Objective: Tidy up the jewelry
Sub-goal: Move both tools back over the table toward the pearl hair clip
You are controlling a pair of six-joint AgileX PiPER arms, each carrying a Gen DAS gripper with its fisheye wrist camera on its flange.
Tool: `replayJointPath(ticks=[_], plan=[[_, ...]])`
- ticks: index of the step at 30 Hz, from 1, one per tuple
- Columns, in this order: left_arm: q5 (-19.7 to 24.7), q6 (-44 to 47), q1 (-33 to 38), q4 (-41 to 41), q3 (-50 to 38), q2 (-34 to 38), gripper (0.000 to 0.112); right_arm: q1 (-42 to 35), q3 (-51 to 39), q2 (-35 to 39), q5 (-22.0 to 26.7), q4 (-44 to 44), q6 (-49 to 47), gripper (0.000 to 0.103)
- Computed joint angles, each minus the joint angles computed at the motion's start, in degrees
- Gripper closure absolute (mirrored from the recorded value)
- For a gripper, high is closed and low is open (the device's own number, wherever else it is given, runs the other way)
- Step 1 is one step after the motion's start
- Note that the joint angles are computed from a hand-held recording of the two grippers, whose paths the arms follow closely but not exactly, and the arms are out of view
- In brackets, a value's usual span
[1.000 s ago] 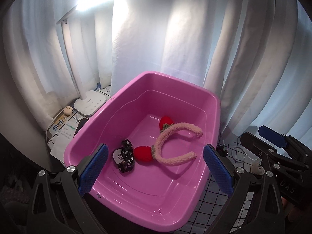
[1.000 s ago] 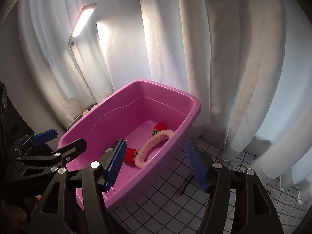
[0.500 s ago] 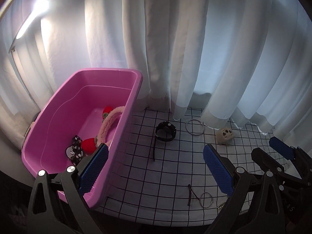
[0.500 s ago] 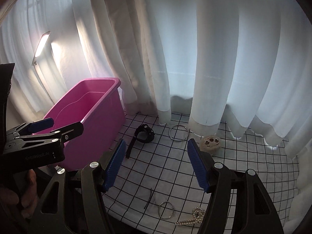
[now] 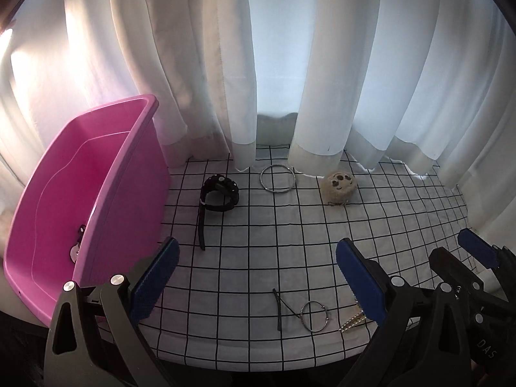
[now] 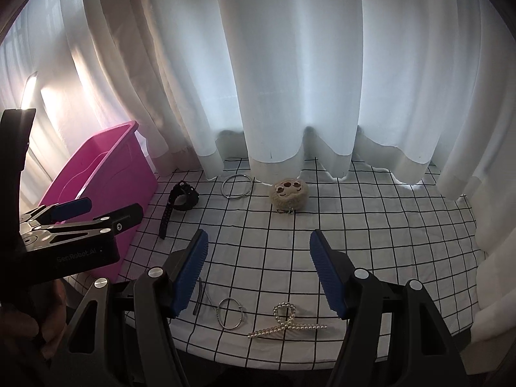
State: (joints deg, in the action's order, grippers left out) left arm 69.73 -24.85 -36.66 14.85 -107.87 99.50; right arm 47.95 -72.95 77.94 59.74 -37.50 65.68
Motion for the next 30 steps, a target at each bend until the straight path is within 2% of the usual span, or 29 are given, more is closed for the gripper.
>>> replayJointPath(ticks=[6,12,19,30], plan=[[-4.0,-1.3,0.1,-1.5,6.1,-0.6,0.016,-0.8,5.3,-1.0,-1.7,0.8,3.1,0.04],[-9.4,-1.8,1.9,-3.1,14.8,-2.7,0.016,-2.3,12.1,-1.3,-6.4,3.4,6.1,0.04],[-13.6,-0.8,3.1,-5.6,22.7,-3.2,0.016,-3.7,17.7,0.9,-11.7,6.2,7.9,0.04],[-18.5,0.9,1.7,-7.6,28.2,0.5,0.016,-6.7,22.2,5.8,-17.9,7.7,7.9,0.04]])
